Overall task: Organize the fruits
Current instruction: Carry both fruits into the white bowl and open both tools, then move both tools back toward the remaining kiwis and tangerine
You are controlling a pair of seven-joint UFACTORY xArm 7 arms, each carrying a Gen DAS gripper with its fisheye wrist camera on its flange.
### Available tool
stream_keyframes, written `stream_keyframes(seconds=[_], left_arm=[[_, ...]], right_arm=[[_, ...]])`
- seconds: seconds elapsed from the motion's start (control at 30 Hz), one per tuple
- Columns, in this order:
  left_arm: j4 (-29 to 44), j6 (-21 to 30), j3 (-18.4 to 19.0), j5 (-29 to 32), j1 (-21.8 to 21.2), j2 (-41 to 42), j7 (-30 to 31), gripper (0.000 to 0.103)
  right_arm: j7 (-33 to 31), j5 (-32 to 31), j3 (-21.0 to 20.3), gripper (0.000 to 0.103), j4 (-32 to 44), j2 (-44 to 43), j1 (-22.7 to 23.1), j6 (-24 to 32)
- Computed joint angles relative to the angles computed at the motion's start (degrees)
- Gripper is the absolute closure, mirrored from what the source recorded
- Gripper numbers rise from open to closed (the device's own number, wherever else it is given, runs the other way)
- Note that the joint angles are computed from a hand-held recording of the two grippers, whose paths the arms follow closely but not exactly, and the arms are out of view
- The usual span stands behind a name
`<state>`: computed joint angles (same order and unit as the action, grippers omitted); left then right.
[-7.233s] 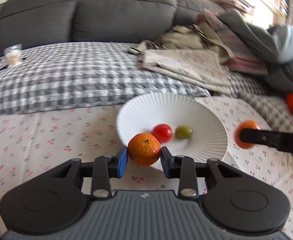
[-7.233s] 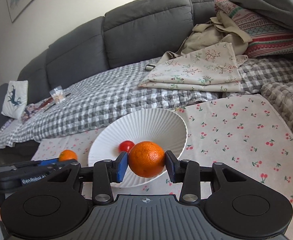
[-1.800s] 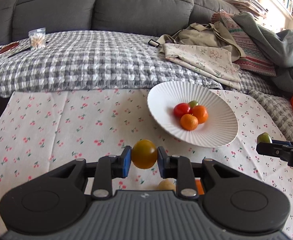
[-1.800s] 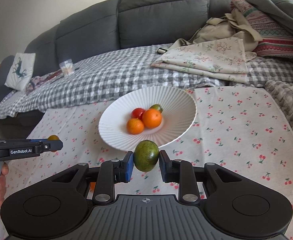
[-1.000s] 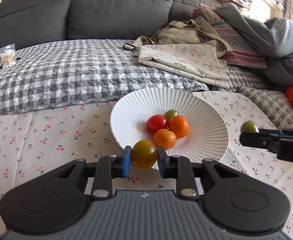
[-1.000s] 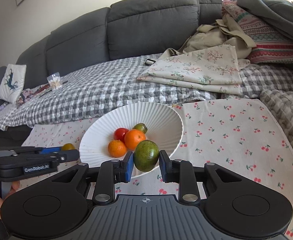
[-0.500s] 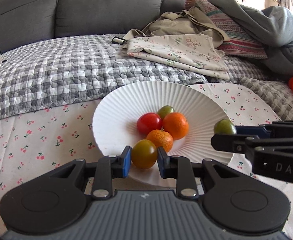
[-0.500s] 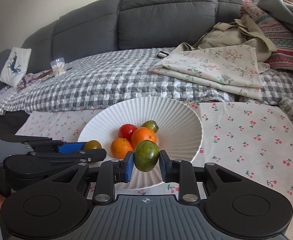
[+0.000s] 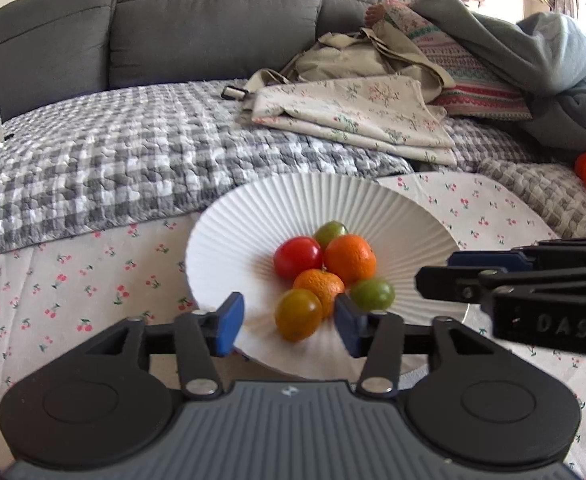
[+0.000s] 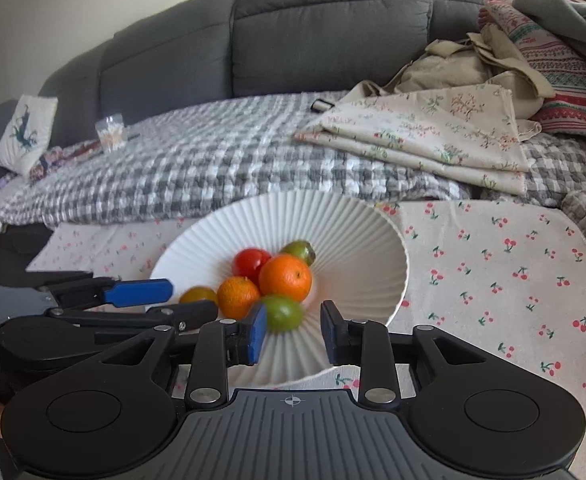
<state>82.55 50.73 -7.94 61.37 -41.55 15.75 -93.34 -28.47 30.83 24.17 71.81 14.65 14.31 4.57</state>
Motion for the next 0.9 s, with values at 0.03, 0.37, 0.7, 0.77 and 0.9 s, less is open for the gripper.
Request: stream_keyframes(seconds=[0.03, 0.37, 0.7, 0.77, 0.9], left_arm=[[-0.4, 0.4, 0.0, 0.3, -0.1, -0.5, -0.2, 0.046], [-3.5, 5.7, -2.2, 0.0, 1.2, -5.5, -4.6, 0.036], [-5.7, 7.3, -5.2, -5.5, 2.4, -9.2, -6.7, 0.028], [-7.1, 7.2, -5.8, -6.5, 2.7, -10.8, -7.7, 0.027], [-9.1, 8.6, -7.5, -9.0, 3.3, -13.4, -7.5, 0.023]], right_arm=[[-0.1, 0.8, 0.4, 0.072, -0.1, -0.3, -0.5, 0.0], [2.0, 4.7, -2.5, 0.062, -1.0, -3.5, 0.1, 2.0], [3.1, 7.9, -6.8, 0.046, -5.8, -9.7, 3.4, 3.1], [1.2, 10.6, -7.4, 0.045, -6.7, -11.0, 4.0, 3.2], [-2.3, 15.4, -8.9, 0.041, -7.6, -12.7, 5.7, 2.4]])
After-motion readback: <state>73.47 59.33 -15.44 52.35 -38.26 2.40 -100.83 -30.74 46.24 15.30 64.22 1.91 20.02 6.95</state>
